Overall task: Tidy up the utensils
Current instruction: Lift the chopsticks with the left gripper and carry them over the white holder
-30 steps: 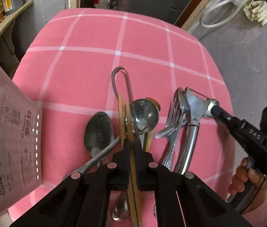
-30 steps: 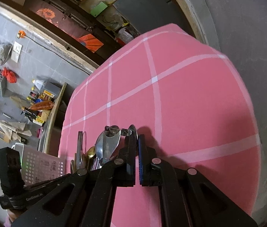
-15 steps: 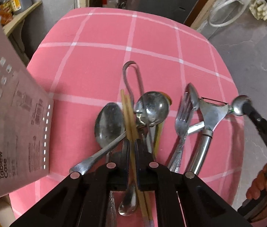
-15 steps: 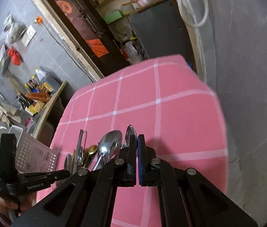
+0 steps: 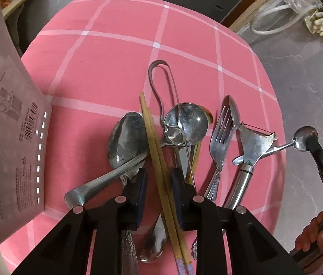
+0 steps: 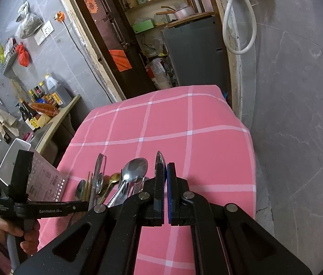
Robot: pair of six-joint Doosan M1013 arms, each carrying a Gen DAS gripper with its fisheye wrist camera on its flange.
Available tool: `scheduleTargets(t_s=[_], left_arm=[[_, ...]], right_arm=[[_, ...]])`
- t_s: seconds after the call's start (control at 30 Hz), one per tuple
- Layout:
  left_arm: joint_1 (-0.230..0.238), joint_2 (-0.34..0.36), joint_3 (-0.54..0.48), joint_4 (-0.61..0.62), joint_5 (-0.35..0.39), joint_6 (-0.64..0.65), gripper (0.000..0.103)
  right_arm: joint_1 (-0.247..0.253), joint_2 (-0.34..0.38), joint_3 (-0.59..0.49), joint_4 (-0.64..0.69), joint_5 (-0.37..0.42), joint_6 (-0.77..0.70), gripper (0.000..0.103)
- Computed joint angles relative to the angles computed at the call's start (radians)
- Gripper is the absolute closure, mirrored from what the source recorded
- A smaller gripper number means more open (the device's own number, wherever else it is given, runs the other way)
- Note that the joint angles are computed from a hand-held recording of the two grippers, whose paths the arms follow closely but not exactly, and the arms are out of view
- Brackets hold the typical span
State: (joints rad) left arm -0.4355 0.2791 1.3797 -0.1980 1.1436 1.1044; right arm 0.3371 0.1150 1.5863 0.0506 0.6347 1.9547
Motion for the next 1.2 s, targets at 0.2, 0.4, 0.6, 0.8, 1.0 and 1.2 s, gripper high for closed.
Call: scheduleTargets(t_s=[0.2,0.4,0.6,0.8,1.0,1.2], left_arm=[[0.008,-0.003,0.012,-0.037,-0.015,0.012,0.096],[-0.004,-0.044,0.047,-0.043,-0.082,0.042,0.096],[-0.031,-0.107,0.083,-0.017,-0.217,0.088,0.096],[-0.048,-0.15,0.077,0.034,-0.33,0.094,0.096],[-0.039,-0.186,0.063,0.095,-0.446,0.079,0.096],[-0.004,-0.232,0.06,0.167,-0.529,0.054,0.096]], right_arm=[[0.022,-0.004,-0.007,-0.052,0.018,0.041,0.1],[0.052,-0.036,0.007,-0.214,-0.005,0.163,0.1],[0.077,-0.063,0.005,-0.326,-0.003,0.254,0.101],[0.12,-0.085,-0.019,-0.453,0.005,0.307,0.101],[0.179,-0.092,-0.072,-0.582,0.013,0.327,0.101],[0.223,-0.067,-0.151,-0.617,-0.043,0.313,0.101]])
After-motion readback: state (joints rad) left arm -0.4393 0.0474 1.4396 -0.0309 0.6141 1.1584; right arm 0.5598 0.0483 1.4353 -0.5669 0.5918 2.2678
